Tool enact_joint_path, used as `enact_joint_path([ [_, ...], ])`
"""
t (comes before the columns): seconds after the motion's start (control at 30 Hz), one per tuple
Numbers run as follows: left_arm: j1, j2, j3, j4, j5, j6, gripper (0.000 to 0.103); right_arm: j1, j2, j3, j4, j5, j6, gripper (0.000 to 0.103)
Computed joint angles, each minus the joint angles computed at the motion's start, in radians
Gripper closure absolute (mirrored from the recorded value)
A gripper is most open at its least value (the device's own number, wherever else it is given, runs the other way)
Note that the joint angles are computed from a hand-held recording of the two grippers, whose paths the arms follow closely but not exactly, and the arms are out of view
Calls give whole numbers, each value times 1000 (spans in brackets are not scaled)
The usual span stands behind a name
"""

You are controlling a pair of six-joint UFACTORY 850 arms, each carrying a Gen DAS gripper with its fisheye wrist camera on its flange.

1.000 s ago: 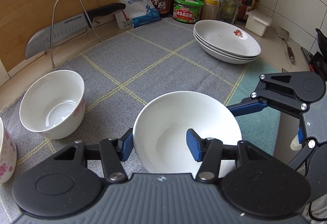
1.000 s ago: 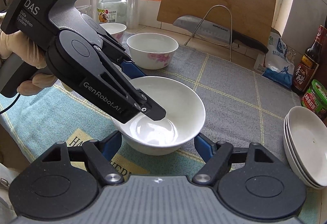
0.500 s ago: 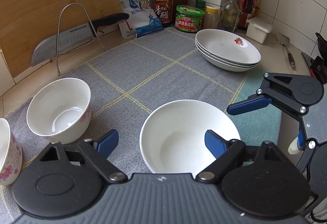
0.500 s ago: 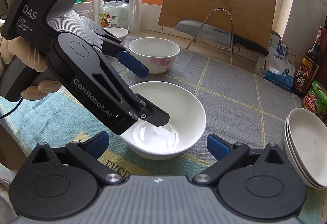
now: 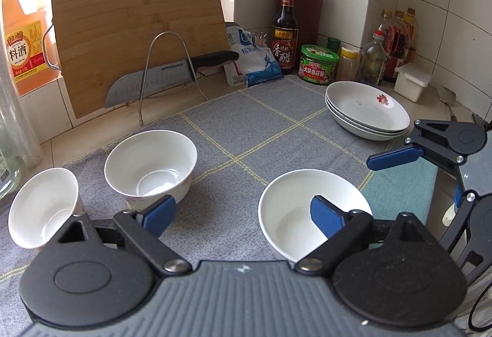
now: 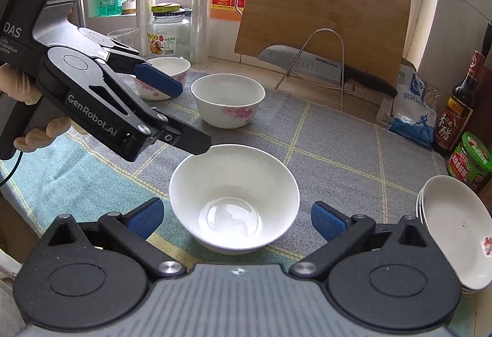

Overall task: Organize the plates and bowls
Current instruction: 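Set the bowl down on the mat and open the left gripper, then withdraw the left gripper from the placed bowl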

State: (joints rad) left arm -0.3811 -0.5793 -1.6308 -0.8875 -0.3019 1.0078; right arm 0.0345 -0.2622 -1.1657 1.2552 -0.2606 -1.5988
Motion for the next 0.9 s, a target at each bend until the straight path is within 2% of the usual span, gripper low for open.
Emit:
enact_joint_path([
  [0.1, 8, 19, 26, -31, 25, 25, 5, 7, -4, -20, -5, 11, 5, 0],
  [0.23, 13, 29, 47, -1, 55, -8, 5, 23, -19, -59, -92, 33, 87, 0],
  [0.43, 15, 50, 93, 18, 148, -6, 5, 43, -57, -134, -235, 25, 198, 0],
  [0.73, 21, 32, 102, 209, 217, -199, 5, 41, -149, -271, -326, -39, 333, 0],
  [0.9, 28, 5, 77, 13, 198, -27, 5, 21, -214, -372, -329, -139, 420, 0],
])
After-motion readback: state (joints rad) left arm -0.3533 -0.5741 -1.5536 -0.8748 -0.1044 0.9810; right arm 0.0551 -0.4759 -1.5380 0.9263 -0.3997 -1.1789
